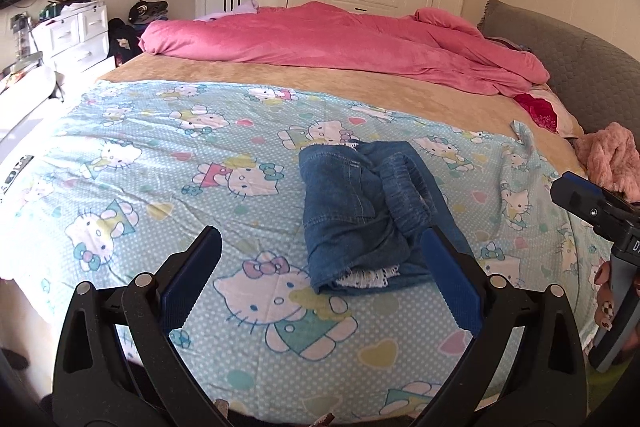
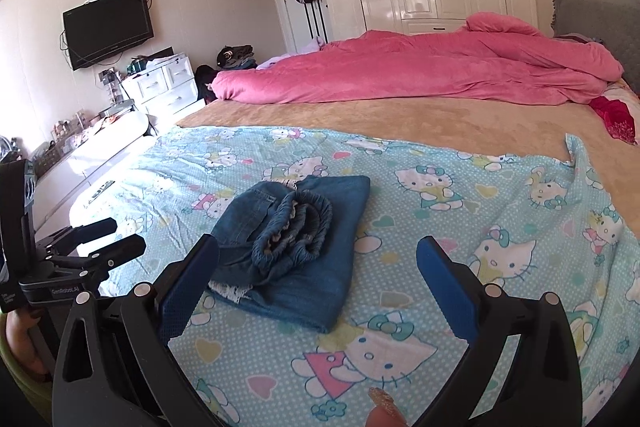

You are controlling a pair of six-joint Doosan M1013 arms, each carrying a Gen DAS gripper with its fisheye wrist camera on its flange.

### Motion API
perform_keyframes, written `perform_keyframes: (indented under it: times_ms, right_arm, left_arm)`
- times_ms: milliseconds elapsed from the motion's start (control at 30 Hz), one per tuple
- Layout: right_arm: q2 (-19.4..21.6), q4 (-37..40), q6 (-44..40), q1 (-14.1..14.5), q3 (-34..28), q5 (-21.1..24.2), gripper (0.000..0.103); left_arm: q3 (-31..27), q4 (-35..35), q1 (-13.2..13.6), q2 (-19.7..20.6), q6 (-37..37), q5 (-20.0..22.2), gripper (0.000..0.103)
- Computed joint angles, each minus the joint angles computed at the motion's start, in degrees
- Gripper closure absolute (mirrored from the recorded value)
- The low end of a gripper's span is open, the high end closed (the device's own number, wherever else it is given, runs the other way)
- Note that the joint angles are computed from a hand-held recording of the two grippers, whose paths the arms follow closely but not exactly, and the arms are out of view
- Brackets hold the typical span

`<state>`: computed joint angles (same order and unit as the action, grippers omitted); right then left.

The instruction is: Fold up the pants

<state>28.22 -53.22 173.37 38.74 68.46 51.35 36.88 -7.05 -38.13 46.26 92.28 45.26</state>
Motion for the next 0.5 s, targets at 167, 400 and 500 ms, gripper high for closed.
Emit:
perform_keyframes:
  times_ms: [167, 400, 500]
  right_arm:
    - [0.91, -0.79, -0.33, 1.62, -0.29, 3.44, 0.004]
    - [1.45, 1.73, 1.32, 2.40, 1.07, 4.90, 0.005]
    - [1.89, 3.39, 1.03, 2.57, 1.21, 5.46, 0.004]
  left_arm:
    - [4.57, -2.54, 0.19, -1.93, 1.80, -0.97, 0.009]
    - [8.80, -3.33, 0.25, -3.23, 2.52, -0.20, 0.009]
    - [9.92, -4.21, 0.38, -3.51, 2.86, -0.25, 0.009]
